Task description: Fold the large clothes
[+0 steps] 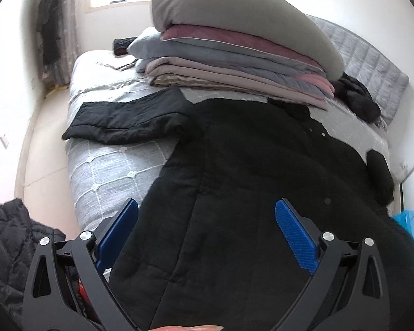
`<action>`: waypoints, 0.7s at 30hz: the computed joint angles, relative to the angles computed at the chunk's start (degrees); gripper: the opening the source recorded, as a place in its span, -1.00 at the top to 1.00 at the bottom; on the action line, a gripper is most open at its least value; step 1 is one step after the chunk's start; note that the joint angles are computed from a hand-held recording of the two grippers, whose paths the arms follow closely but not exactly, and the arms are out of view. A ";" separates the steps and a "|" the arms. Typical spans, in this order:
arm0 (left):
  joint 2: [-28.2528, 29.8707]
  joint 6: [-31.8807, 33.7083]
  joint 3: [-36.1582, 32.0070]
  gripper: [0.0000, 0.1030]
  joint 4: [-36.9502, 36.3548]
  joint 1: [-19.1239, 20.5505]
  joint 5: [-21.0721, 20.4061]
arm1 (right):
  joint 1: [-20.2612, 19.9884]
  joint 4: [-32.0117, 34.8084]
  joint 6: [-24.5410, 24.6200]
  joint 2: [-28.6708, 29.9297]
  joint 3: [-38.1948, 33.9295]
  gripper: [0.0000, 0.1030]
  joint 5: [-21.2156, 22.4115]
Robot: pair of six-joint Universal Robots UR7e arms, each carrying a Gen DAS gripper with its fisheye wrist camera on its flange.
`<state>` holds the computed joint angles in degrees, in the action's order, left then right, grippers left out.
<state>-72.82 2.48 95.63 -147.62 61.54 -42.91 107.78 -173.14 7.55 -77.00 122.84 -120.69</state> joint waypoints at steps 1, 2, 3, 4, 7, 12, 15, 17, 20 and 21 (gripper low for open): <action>0.23 1.32 0.47 -0.86 -0.65 -0.24 0.23 | 0.40 -1.48 -2.36 0.69 0.38 -0.89 -4.24; 0.68 2.76 0.95 -0.86 -1.29 -0.56 0.71 | -0.17 -5.32 -3.04 0.41 1.59 -0.89 -6.08; 1.29 3.76 1.11 -0.86 -1.44 -0.82 1.13 | -1.58 -9.89 -1.89 -0.33 2.71 -0.89 -5.53; 1.93 4.47 1.26 -0.86 -1.06 -1.08 0.90 | -3.56 -14.41 -1.12 -0.60 3.27 -0.89 -4.35; 4.38 6.27 1.70 -0.86 -1.78 -1.83 -0.11 | -9.21 -13.61 4.36 -1.62 1.60 -0.89 0.28; 8.51 6.93 1.01 -0.86 -0.23 -2.65 -1.11 | -20.70 -3.52 14.32 0.92 -5.53 -0.89 20.59; 10.61 8.01 0.95 -0.86 0.58 -3.14 -0.45 | -25.26 -5.31 20.74 4.14 -7.52 -0.89 28.06; 11.17 9.39 1.81 -0.86 -1.61 -3.49 -0.30 | -28.02 -8.31 22.73 6.81 -8.87 -0.89 33.46; 10.78 9.62 1.69 -0.86 -1.84 -3.33 -2.35 | -30.37 -13.07 25.03 9.79 -10.53 -0.89 36.96; 10.78 9.78 1.61 -0.86 -2.69 -3.24 -2.88 | -30.29 -14.72 24.95 10.53 -11.32 -0.89 36.32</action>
